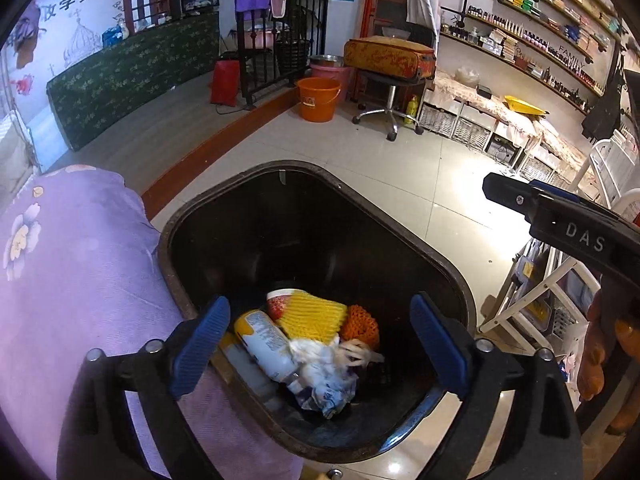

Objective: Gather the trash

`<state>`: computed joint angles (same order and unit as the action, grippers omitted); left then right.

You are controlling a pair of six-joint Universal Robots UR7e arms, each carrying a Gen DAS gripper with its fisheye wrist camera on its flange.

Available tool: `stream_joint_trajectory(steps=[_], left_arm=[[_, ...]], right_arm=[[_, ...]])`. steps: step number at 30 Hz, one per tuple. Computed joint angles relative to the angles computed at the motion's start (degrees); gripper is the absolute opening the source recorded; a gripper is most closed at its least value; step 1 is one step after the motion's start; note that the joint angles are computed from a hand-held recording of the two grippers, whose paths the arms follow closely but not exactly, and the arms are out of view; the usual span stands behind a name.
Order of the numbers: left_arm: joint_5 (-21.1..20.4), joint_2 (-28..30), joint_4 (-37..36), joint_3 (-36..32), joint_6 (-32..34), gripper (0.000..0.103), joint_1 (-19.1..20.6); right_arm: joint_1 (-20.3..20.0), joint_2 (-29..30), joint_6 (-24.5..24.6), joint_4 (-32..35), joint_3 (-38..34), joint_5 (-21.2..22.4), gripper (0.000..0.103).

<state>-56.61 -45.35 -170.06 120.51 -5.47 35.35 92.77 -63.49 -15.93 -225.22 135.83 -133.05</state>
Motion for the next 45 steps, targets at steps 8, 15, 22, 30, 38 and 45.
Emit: stream_joint_trajectory(steps=[8, 15, 22, 30, 38, 45], left_arm=[[3.60, -5.21, -6.11, 5.77, -3.04, 0.097, -0.31], [9.43, -11.27, -10.28, 12.02, -4.90, 0.097, -1.51], [18.61, -17.86, -10.79, 18.23, -7.98, 0.097, -3.57], [29.53, -27.72, -0.54, 24.91, -19.95, 0.097, -7.99], [36.08, -35.79, 8.67, 29.51, -30.99, 0.097, -11.75], [38.27, -38.86, 9.93, 32.08, -35.50, 0.097, -14.35]], right_arm=[[2.12, 1.58, 0.28, -0.72, -0.70, 0.27, 0.089], [5.46, 4.50, -1.23, -1.66, -1.47, 1.49, 0.091], [11.43, 11.28, -3.29, -7.25, -2.41, 3.33, 0.097], [20.32, 19.14, -5.64, -15.00, -3.53, 2.85, 0.097], [26.07, 24.22, -10.05, -23.16, -4.13, 1.07, 0.097], [28.02, 25.24, -9.43, -25.49, -3.02, 0.80, 0.097]])
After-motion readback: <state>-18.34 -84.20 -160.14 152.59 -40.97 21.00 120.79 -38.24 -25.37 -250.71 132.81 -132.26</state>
